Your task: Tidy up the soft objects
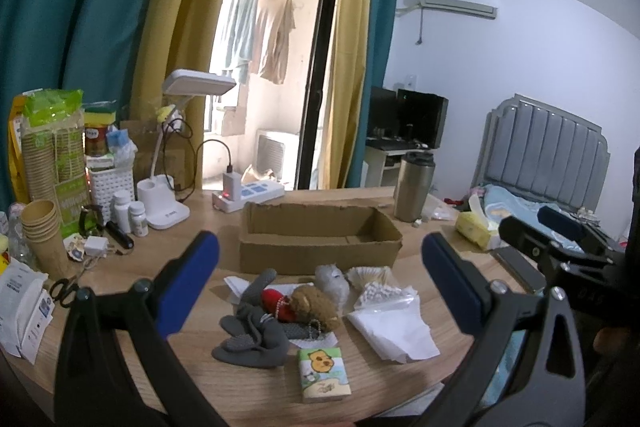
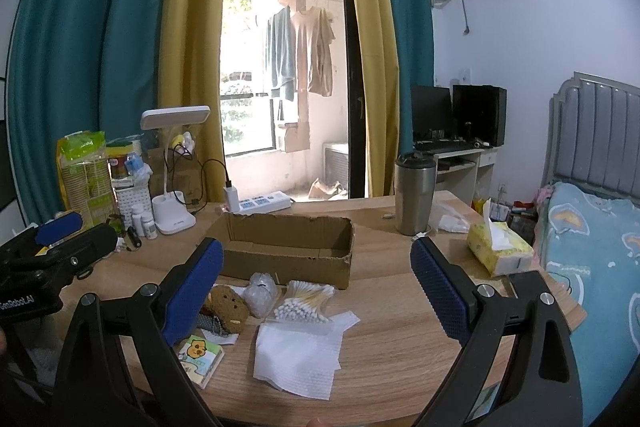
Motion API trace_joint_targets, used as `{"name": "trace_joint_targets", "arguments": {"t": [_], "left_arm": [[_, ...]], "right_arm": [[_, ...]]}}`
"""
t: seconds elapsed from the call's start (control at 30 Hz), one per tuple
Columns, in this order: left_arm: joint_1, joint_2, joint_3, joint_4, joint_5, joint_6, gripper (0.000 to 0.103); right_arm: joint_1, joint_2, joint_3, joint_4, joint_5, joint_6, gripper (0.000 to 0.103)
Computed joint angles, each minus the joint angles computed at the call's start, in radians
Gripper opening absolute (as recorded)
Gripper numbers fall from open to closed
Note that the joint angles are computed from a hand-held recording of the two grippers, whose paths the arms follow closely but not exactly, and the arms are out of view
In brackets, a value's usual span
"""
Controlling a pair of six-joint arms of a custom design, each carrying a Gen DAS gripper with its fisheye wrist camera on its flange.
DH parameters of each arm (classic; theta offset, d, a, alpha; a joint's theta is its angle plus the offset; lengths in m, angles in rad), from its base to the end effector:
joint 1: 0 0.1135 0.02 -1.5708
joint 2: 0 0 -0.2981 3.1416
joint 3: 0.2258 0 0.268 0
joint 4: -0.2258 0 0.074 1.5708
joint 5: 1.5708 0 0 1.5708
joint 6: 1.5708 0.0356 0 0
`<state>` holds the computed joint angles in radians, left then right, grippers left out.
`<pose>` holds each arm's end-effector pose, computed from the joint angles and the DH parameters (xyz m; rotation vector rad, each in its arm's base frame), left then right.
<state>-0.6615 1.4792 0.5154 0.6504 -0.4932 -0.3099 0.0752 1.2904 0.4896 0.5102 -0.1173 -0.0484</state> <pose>0.2402 -0.1656 0.1976 -0.0097 1.8511 -0.2127 0.2661 0.0242 0.2229 -0.1960 1.8509 0.1277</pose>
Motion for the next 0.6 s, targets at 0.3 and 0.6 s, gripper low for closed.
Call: {"name": "trace_joint_targets", "arguments": {"t": [0.3, 0.6], "left_arm": [[-0.010, 0.007, -0.002, 0.009, -0.009, -0.004, 0.102], [-0.011, 0.009, 0.002, 0.004, -0.005, -0.017, 0.102]], "right_arm": [[0.001, 0.001, 0.000, 0.000, 0.002, 0.001, 0.097], [0.002, 0.001, 0.000, 0.000, 0.002, 0.001, 0.097]]}}
